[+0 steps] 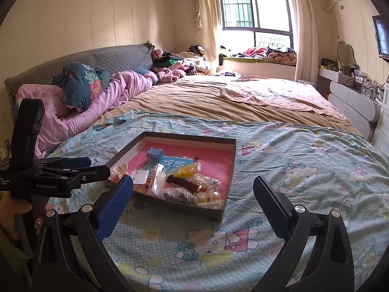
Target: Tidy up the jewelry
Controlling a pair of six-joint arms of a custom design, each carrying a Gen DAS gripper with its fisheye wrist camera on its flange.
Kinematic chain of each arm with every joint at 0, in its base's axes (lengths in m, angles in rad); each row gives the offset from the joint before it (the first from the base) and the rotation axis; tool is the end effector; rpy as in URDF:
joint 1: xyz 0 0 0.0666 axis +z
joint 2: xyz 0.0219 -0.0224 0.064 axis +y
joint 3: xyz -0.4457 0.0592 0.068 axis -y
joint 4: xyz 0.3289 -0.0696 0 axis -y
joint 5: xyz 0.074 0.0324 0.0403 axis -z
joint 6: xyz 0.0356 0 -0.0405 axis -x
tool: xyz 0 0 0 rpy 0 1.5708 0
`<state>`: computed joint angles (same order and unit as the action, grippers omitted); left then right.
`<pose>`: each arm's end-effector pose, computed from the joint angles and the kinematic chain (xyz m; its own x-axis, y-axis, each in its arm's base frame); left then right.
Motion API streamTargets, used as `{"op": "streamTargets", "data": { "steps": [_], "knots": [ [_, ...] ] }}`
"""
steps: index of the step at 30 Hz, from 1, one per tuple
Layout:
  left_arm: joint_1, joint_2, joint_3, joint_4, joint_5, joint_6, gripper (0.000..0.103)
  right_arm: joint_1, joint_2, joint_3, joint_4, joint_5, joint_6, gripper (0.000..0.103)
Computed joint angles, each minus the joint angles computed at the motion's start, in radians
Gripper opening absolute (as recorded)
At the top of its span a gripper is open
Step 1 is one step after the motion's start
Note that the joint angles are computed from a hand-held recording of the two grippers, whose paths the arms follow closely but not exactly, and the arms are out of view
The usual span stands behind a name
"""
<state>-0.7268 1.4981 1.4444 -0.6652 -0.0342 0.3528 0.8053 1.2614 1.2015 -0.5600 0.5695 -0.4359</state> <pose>0.3504 -0.3104 0.4901 -0.6847 0.1467 -0.7140 0.4351 0.8681 -0.2389 0.2662 0.2487 0.4956 -0.4929 0.0003 -0.8701 -0.1048 0.9927 0.0597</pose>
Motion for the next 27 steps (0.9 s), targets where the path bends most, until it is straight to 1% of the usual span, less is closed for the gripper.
{"op": "streamTargets", "data": {
  "steps": [3, 6, 10, 13, 20, 27],
  "knots": [
    [-0.012, -0.024, -0.036, -0.009, -0.012, 0.011, 0.093, 0.032, -0.001, -0.022, -0.015, 0.023, -0.05, 0.098],
    [-0.023, -0.049, -0.075, -0.013, -0.027, 0.022, 0.093, 0.064, 0.011, -0.039, -0.042, 0.052, -0.129, 0.098],
    [-0.038, -0.077, -0.118, -0.013, -0.054, 0.027, 0.093, 0.091, 0.033, -0.056, -0.087, 0.031, -0.225, 0.098],
    [-0.042, -0.093, -0.144, -0.003, -0.062, 0.04, 0.093, 0.11, 0.049, -0.055, -0.107, 0.015, -0.268, 0.098],
    [-0.045, -0.11, -0.155, 0.0, -0.08, 0.054, 0.093, 0.139, 0.054, -0.028, -0.134, 0.036, -0.27, 0.098],
    [-0.053, -0.118, -0.155, 0.0, -0.099, 0.054, 0.093, 0.147, 0.054, -0.018, -0.152, 0.037, -0.265, 0.098]
  ]
}}
